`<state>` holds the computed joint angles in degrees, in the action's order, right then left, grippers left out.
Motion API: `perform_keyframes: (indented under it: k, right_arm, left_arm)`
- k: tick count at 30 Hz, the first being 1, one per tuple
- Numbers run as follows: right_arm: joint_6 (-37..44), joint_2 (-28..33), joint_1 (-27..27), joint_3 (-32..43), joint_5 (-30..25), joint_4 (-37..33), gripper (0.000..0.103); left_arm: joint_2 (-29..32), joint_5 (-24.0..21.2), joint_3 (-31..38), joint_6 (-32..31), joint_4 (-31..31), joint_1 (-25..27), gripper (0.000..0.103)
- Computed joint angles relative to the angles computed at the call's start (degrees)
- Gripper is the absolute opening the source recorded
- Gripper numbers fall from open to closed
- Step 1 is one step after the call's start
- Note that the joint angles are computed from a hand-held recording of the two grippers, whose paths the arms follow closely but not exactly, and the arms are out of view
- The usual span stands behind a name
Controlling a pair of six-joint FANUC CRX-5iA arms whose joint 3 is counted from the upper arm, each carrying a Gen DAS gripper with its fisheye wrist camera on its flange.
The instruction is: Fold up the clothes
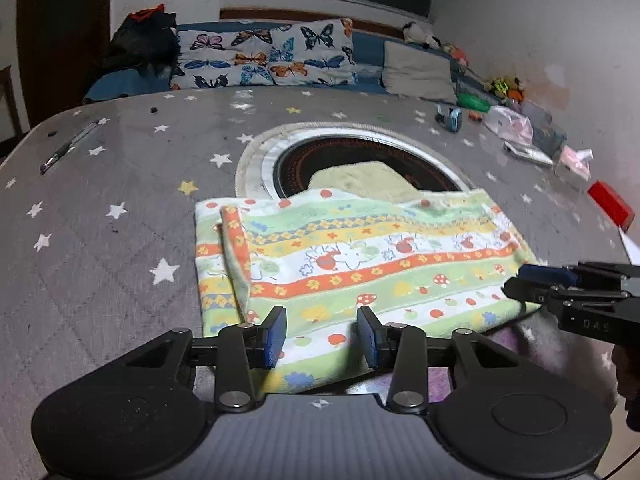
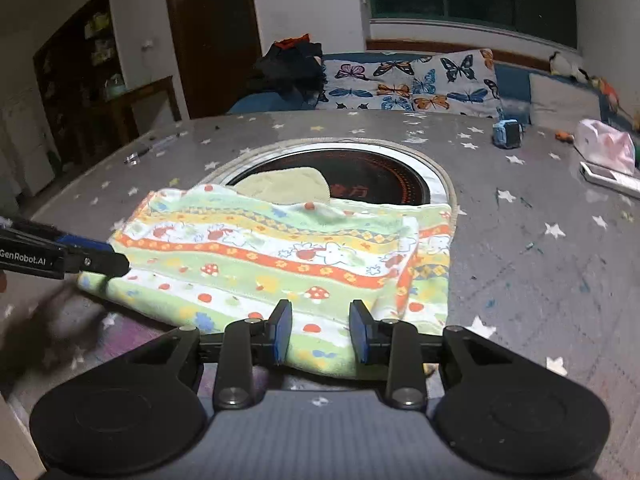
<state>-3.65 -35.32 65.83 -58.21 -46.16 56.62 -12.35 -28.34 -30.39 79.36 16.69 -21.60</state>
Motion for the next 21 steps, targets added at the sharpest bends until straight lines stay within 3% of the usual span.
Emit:
perform_keyframes:
  k: [5,9,15,17,21]
  right_arm:
    - [-1.24,-0.13,-0.19,-0.17,-0.10,0.41,0.036]
    - [-2.46,0.32,-0.13,-0.09,-0.35,0.95,0.037]
    - [-0.95,1.43,0.18,0.93,-1.17,-0.46,0.038]
    - [-0.87,1.53,0.39,1.37,-1.59,-0.58,0.041]
    - [0.83,2.10,1.26,2.24,-2.80,-0.18,0.053]
  left_arm:
    - [0.19,-1.18,0.66,5.12,-4.18,1.22,0.043]
    - [-0.36,-1.09,-0.78,3.76,-2.00,2.55,0.044]
    - [-0.57,-1.53,-0.44,4.22,-3.44,2.45,0.044]
    - [-0.69,-2.22,-0.13,4.46,-3.07,2.77,0.046]
    - [-1.34,-2.97,0.71,6.44,-4.90,2.88,0.060]
